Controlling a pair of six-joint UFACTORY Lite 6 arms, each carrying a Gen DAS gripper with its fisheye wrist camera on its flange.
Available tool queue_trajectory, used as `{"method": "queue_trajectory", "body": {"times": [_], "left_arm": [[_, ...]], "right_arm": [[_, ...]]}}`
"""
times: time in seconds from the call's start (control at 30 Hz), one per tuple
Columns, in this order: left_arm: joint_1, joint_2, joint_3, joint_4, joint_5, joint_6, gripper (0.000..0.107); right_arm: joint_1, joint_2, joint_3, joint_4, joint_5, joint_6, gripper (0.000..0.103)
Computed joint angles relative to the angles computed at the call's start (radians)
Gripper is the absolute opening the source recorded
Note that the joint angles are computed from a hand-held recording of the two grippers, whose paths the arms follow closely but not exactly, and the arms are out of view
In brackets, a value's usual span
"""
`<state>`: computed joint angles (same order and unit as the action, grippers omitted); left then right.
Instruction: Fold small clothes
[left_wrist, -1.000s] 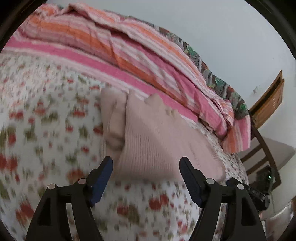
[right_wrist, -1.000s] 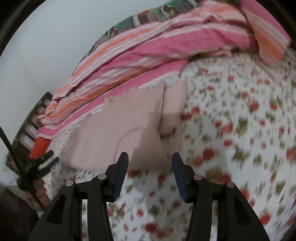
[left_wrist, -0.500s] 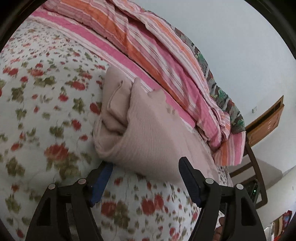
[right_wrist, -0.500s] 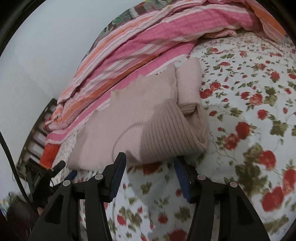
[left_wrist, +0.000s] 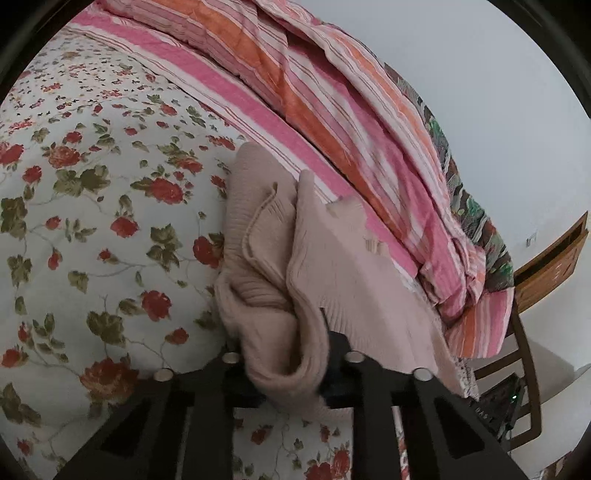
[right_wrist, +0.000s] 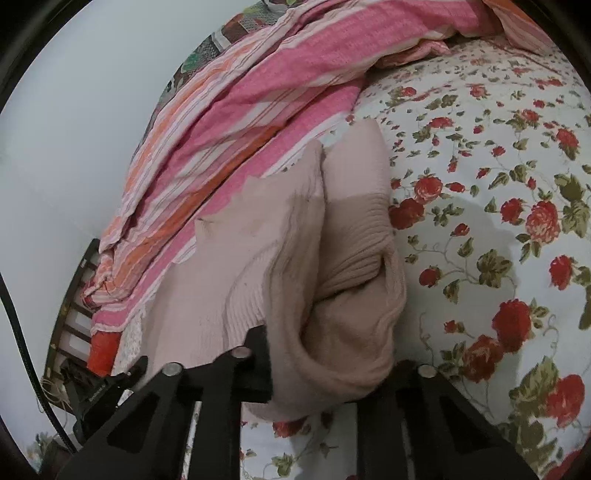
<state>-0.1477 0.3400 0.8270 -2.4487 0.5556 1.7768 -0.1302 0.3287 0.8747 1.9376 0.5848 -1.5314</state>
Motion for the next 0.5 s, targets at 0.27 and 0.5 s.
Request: {"method": "queue_trajectory", "body": {"times": [0.27,0.5], "left_arm": [[-0.014,-0.103,-0.048,0.051,-0.04,-0.03,0.01],[-0.054,-0.282,-0.241,0.013,-0.032,-0.015,0.01]], "right_arm": [[0.011,-0.13,-0.077,-0.018,-0.047,0.031,0.009],[-0.052,-0.345,-0.244,-0.147,-0.015,0.119,0.009]]}}
